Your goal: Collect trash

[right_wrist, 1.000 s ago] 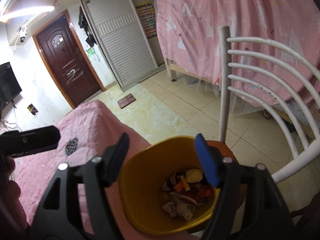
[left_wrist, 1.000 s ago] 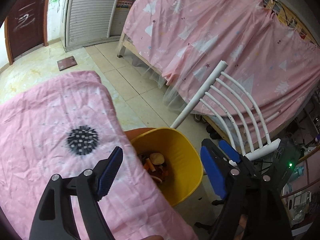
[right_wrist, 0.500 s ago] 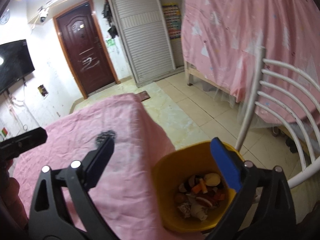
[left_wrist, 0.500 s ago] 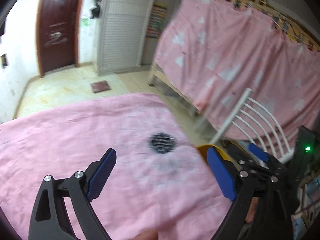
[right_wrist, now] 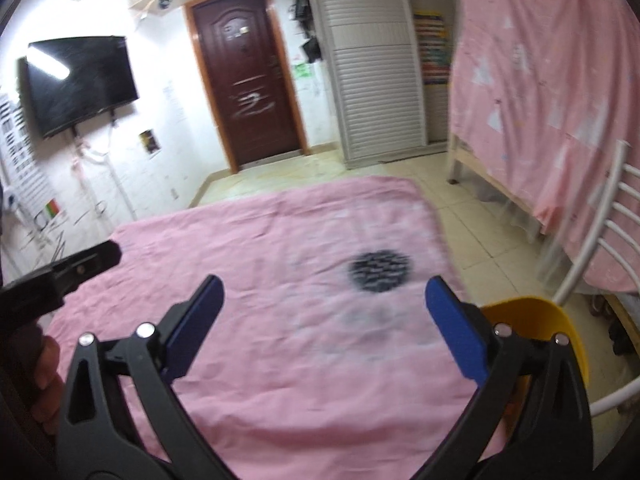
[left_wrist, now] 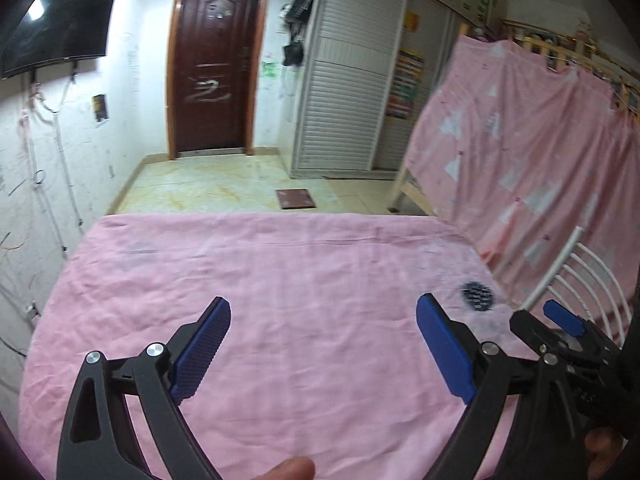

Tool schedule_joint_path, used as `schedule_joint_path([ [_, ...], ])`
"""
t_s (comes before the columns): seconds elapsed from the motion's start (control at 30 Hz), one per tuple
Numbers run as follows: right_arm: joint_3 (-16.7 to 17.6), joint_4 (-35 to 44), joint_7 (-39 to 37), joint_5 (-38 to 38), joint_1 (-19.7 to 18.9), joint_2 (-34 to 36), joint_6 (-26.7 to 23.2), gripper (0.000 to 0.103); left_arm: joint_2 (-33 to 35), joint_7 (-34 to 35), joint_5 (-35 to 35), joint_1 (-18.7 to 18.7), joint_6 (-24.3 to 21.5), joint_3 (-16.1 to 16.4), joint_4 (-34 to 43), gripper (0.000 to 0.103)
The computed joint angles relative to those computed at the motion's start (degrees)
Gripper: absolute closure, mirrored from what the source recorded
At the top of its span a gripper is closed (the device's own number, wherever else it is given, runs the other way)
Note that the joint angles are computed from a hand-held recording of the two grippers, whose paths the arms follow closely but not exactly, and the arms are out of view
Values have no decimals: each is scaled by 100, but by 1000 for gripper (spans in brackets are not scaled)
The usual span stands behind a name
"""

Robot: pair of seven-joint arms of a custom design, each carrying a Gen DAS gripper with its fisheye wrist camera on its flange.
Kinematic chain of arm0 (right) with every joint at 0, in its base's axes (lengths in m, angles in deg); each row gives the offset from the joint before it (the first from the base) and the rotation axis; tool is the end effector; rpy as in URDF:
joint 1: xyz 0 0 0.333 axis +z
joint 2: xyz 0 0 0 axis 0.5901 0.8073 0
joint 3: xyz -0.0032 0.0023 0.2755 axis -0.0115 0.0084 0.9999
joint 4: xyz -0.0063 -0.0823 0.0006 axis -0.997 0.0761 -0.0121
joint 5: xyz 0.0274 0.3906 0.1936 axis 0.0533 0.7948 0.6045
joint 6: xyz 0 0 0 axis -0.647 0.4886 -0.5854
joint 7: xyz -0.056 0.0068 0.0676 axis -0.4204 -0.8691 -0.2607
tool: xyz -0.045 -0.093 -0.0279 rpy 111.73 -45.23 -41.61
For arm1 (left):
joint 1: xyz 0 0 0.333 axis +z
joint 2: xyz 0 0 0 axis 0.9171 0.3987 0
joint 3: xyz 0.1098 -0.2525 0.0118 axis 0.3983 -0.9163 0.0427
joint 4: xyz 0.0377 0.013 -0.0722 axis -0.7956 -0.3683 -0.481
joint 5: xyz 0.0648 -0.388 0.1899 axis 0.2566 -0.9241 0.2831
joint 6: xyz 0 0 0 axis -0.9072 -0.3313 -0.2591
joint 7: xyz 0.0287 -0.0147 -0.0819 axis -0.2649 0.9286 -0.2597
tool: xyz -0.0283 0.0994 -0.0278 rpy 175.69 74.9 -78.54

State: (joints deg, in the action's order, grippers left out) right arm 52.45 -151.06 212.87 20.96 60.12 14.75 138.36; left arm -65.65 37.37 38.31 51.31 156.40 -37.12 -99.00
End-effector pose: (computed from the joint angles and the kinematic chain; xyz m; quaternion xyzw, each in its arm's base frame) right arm 0.6637 0.2533 0.4973 -0.6134 0.6309 -0.2586 0.3986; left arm 0.6914 -0.2963 0.5270 -0.6206 0.6488 -0.3677 0.2426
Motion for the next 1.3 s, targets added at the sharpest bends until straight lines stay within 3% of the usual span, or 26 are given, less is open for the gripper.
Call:
schedule_joint_path([
  [0.2, 60, 214, -236, 33, 176, 205, 171, 6, -479, -397, 411, 121, 174, 215, -757, 16],
  [0.43, 210, 328, -945, 755, 232, 383, 455, 6, -717, -721, 631, 329, 244, 233, -1215, 16],
  [0.63, 228, 559, -1475, 1287, 338, 625, 284, 6, -676, -690, 468, 466, 227, 142, -1258, 16],
  [1.3, 231, 706, -1795, 1913, 344, 766, 97, 6, -611, -453, 122, 523, 134, 81, -1210, 16],
])
